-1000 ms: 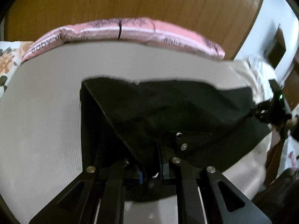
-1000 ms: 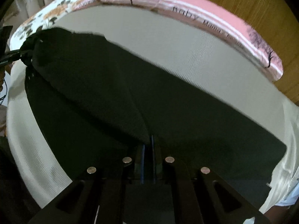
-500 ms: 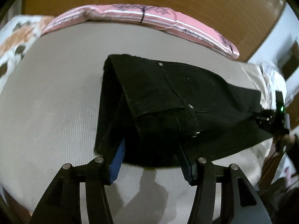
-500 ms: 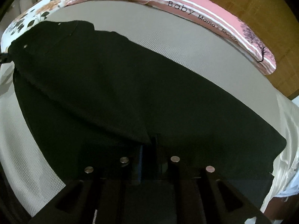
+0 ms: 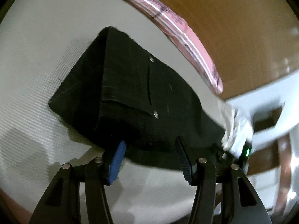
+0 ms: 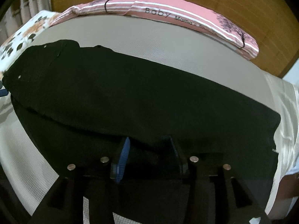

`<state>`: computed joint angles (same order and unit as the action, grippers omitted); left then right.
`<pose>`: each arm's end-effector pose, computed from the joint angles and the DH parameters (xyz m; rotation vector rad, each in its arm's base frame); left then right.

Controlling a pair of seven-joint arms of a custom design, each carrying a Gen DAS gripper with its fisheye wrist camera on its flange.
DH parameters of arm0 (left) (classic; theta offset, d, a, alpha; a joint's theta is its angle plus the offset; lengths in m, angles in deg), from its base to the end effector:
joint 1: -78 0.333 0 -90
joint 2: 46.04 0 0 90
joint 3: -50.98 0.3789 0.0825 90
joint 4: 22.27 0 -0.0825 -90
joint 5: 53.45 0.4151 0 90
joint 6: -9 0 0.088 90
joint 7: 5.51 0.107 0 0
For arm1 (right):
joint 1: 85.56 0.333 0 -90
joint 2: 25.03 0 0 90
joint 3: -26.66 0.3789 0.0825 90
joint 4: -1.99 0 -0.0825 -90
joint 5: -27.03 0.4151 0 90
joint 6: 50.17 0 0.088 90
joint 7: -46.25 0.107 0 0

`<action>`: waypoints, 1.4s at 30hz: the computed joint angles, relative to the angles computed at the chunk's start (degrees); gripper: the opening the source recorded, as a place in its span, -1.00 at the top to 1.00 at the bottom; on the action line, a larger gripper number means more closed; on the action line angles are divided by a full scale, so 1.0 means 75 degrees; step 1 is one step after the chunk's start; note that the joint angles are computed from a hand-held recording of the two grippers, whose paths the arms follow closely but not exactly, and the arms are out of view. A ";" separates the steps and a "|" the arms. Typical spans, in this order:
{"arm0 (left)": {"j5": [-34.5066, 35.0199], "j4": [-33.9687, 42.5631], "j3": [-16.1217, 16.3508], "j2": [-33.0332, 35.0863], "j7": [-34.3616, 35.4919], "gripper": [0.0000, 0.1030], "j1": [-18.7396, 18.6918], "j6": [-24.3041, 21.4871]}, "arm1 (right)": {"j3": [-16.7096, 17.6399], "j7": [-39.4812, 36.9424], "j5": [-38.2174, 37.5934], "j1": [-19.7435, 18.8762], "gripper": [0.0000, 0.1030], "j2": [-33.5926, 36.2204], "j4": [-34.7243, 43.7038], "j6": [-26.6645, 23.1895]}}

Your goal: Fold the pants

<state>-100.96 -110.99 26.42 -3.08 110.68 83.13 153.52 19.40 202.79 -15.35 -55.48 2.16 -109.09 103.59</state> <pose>0.7711 -0.1888 0.2896 1.8126 -1.8141 1.0271 0.6262 0.2946 0.2934 -1.8835 2.1058 -0.6696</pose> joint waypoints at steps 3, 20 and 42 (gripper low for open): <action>-0.0279 0.0163 -0.0035 0.0180 -0.0442 -0.08 0.0005 0.0147 | -0.0042 0.0292 -0.0060 0.0088 0.17 -0.0101 -0.0182 0.0032; 0.0317 -0.0277 -0.0541 -0.0260 0.0468 0.64 0.0017 0.1831 | -0.0418 0.2672 0.1878 -0.0141 -0.04 -0.0017 -0.1757 0.4934; 0.1875 0.0340 0.0170 -0.0064 0.0074 0.64 -0.0453 0.1151 | -0.2649 0.0369 0.7302 0.2298 0.85 0.0307 -0.2093 0.5776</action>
<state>-86.90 -108.44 27.70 -3.56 111.24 79.73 162.15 -0.46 205.56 39.41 -38.25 4.46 -124.79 146.91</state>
